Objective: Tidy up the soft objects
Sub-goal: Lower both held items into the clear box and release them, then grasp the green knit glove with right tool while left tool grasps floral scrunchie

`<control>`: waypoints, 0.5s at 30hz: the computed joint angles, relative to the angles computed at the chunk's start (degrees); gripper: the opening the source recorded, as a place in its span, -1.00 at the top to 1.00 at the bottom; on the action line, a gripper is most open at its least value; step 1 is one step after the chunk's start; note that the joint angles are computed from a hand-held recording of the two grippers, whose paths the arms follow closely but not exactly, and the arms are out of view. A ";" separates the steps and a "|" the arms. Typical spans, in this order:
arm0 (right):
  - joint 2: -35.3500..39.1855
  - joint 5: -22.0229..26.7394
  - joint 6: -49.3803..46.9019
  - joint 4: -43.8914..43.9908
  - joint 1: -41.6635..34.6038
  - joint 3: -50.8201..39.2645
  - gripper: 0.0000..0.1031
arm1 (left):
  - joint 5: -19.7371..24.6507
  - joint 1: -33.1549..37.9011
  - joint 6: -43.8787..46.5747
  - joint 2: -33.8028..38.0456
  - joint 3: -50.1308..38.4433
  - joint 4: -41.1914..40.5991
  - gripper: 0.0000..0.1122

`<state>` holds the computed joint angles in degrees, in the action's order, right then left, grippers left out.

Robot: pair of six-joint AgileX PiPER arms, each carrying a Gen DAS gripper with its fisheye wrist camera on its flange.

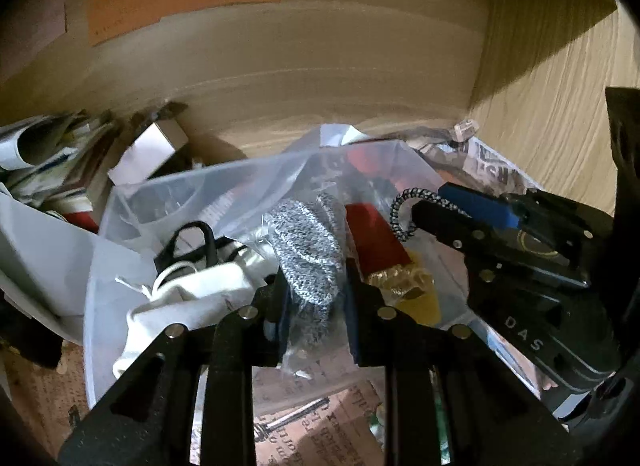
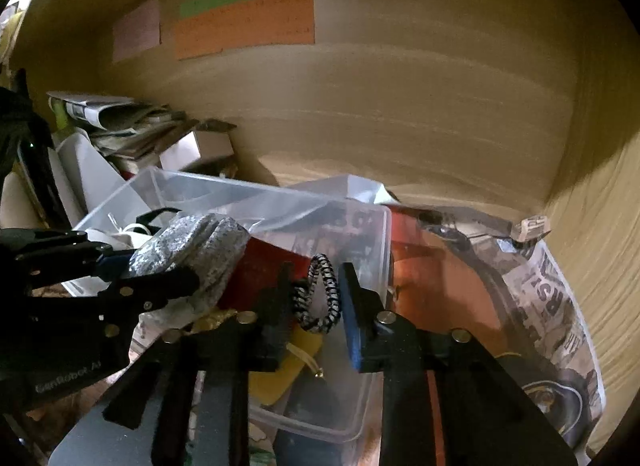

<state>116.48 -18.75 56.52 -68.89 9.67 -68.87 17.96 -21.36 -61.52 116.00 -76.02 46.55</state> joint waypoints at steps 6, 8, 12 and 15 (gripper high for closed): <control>-1.13 -0.28 6.15 -5.96 -0.59 0.35 0.06 | -0.94 0.08 0.15 -1.97 2.04 -1.09 0.36; -1.66 -0.49 4.58 -4.37 -0.53 0.88 -0.10 | -1.55 -0.26 -5.54 -3.69 4.03 4.06 0.18; -4.23 -1.35 -0.14 -0.09 -0.63 3.51 -0.17 | -1.74 -1.05 -17.82 -7.45 8.06 15.74 -0.02; -7.33 -3.47 -2.96 2.63 -1.42 7.00 -0.22 | -1.33 -1.89 -27.28 -11.47 12.16 24.67 -0.14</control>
<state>109.15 -22.22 53.57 -66.26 8.26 -61.88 16.63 -23.25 -88.80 104.53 -63.85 71.22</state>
